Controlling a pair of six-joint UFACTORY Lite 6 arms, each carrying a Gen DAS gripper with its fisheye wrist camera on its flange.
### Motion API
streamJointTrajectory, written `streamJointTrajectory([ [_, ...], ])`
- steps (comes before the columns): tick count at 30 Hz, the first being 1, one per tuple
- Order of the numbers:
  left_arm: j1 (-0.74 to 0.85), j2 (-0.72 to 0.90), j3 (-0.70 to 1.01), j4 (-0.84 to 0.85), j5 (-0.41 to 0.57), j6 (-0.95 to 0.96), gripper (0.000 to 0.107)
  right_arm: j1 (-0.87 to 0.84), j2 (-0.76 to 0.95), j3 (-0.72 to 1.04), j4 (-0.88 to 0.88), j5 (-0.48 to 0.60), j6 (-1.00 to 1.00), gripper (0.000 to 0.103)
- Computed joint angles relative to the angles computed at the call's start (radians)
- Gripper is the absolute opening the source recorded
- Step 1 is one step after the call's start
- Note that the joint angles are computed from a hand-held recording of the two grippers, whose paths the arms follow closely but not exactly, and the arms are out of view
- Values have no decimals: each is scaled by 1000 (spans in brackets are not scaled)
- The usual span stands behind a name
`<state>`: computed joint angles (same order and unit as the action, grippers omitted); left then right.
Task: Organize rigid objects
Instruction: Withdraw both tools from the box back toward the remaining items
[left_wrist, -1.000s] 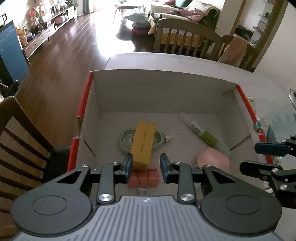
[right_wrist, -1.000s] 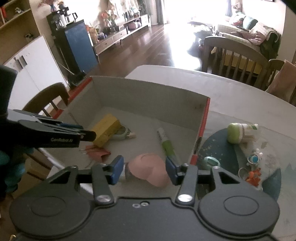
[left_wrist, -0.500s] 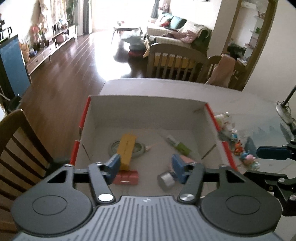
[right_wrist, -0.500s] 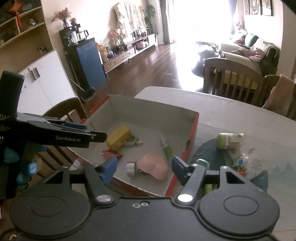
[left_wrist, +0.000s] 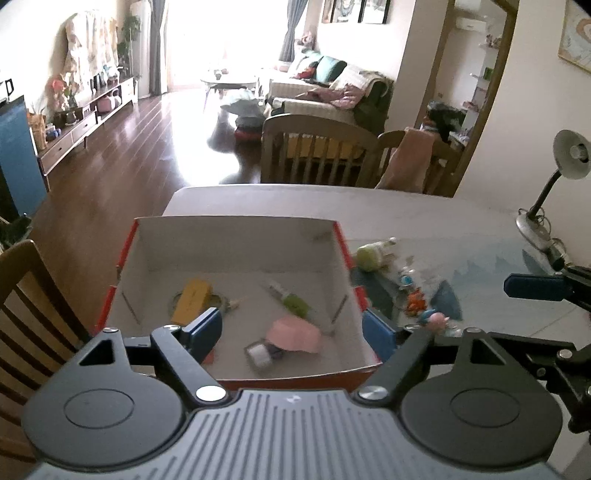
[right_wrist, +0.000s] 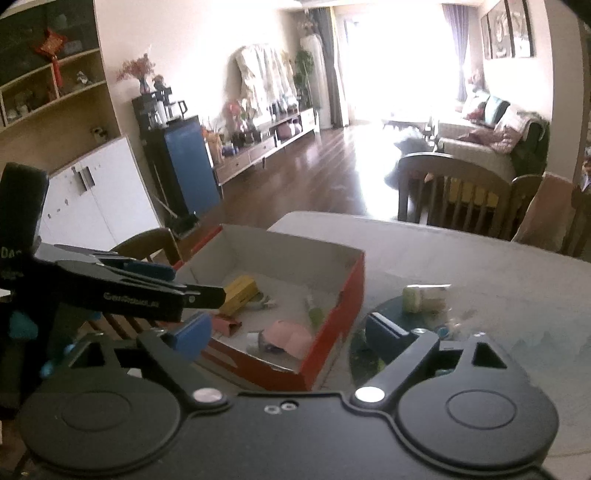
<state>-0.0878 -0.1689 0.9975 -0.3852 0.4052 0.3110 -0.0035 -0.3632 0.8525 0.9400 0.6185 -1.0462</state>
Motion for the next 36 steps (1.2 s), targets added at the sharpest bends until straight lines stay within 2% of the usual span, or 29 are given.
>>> streamJointTrajectory([
  [5, -126, -15, -10, 236, -36, -295, 83, -190, -32, -48, 122, 145, -209, 97],
  [11, -260, 11, -5, 488, -57, -632, 86, -382, -25, -81, 178, 257, -384, 99],
  [17, -381, 100, 34, 737, -75, -963, 86, -510, 42, -84, 183, 288, -522, 99],
  [22, -478, 195, 82, 965, -89, -1242, 94, -591, 146, -53, 172, 303, -623, 99],
  [24, -512, 241, 107, 1040, -88, -1338, 103, -616, 195, -32, 162, 306, -655, 99],
  [26, -543, 281, 124, 1141, -92, -1463, 103, -637, 252, -5, 152, 313, -680, 99],
  [36, -616, 534, 294, 1214, -64, -1662, 103, -677, 469, 86, 159, 266, -841, 92],
])
